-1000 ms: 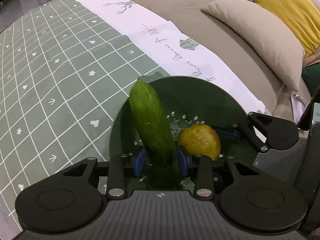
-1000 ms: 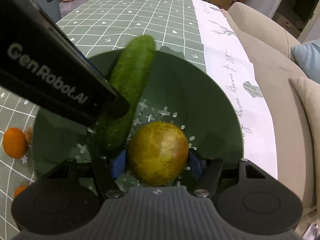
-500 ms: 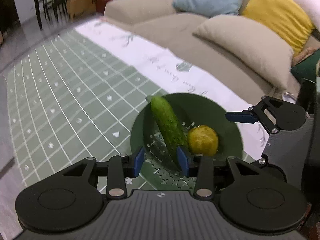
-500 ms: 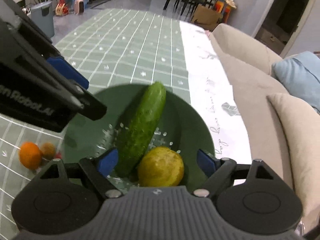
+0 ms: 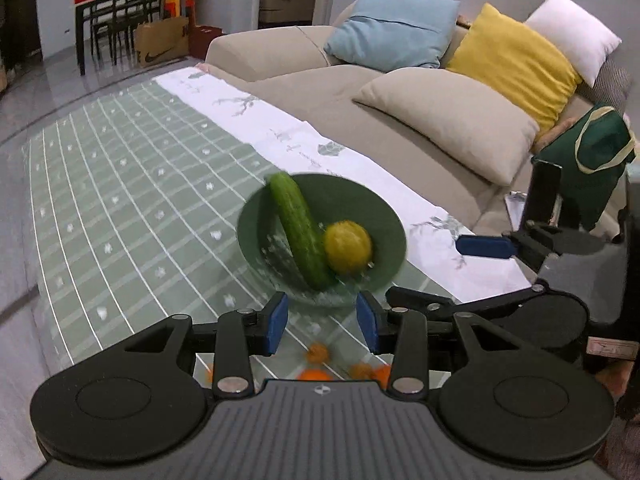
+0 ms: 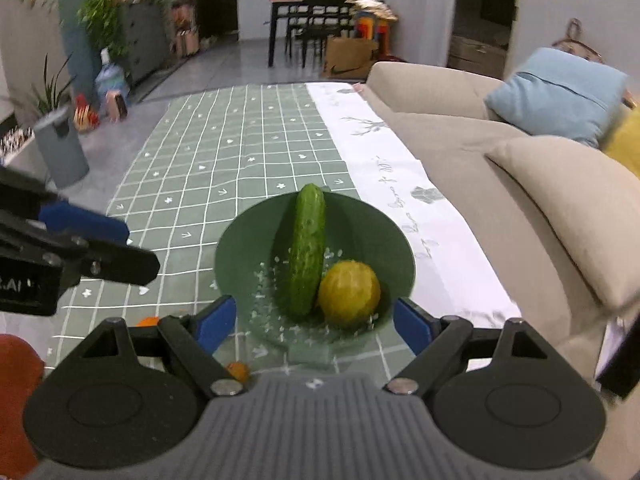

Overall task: Organize fruits
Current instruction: 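Move both tools back toward the oranges on the mat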

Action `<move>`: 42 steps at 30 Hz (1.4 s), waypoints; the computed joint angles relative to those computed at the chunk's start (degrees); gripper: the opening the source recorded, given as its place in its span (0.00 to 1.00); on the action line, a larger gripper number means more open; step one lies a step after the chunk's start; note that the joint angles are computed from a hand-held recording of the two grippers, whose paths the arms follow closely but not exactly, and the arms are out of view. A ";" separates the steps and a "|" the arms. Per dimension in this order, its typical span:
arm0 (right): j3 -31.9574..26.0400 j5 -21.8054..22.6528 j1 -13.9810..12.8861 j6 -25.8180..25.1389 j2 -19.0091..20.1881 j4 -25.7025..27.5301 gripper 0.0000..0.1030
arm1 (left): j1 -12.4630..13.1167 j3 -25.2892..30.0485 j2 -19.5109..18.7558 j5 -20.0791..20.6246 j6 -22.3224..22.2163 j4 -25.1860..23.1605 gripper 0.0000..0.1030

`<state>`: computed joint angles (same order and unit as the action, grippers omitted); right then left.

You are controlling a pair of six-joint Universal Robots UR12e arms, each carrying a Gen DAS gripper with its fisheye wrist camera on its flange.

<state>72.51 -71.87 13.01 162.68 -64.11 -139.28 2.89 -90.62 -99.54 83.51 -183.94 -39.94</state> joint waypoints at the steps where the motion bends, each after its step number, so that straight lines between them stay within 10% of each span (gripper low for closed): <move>1: 1.40 0.26 -0.19 0.95 -0.85 -0.78 0.80 | -0.23 -0.80 0.38 0.39 -0.48 0.50 0.47; 20: 11.92 5.20 -3.05 4.27 -6.12 3.66 0.48 | -2.67 -6.28 0.98 -2.05 -2.16 -5.58 0.47; 42: 6.37 9.22 -2.96 9.71 -0.72 13.16 0.47 | -3.78 -6.39 -2.23 0.98 0.97 -2.80 0.53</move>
